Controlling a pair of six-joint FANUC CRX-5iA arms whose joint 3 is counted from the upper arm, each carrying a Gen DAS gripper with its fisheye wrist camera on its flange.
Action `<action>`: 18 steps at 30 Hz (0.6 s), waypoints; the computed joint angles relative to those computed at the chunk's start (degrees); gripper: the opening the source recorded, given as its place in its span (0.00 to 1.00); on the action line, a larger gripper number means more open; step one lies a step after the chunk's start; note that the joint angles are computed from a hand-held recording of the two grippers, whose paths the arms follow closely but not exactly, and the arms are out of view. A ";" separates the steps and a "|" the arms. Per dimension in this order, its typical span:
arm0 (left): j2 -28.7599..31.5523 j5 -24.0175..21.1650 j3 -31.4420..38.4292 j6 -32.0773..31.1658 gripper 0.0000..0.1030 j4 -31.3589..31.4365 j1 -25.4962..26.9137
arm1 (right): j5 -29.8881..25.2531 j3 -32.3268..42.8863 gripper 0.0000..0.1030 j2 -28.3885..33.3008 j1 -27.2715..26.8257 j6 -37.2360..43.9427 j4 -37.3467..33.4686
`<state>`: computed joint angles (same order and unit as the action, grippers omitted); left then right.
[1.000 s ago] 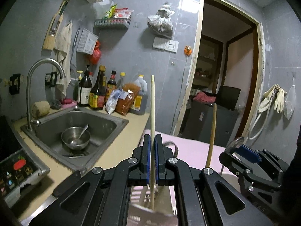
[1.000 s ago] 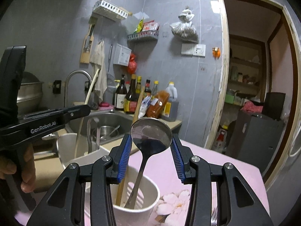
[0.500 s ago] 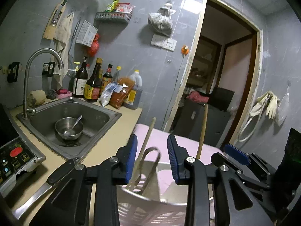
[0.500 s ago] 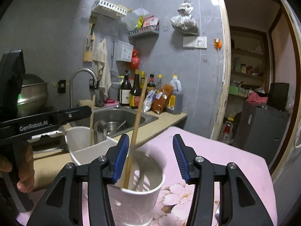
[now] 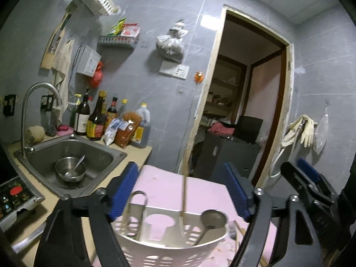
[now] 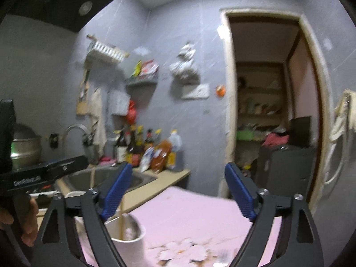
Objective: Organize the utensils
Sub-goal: 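Move both open tools back over the remaining utensils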
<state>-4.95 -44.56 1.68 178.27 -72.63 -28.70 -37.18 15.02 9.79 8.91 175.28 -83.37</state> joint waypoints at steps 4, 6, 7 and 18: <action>1.60 0.18 1.74 -1.79 0.79 -0.20 -1.42 | 1.17 -1.75 1.00 -1.30 -2.92 3.91 -4.33; 2.36 0.86 2.48 -3.34 0.87 1.06 -1.56 | 1.78 -2.20 1.00 -1.69 -3.87 4.05 -4.27; 2.68 0.93 2.68 -3.57 0.93 1.08 -1.88 | 1.94 -2.57 1.00 -1.91 -4.51 4.26 -4.45; 6.95 5.08 3.92 -16.42 0.93 13.47 -0.95 | 3.92 -4.82 1.00 -2.43 -7.34 1.98 0.93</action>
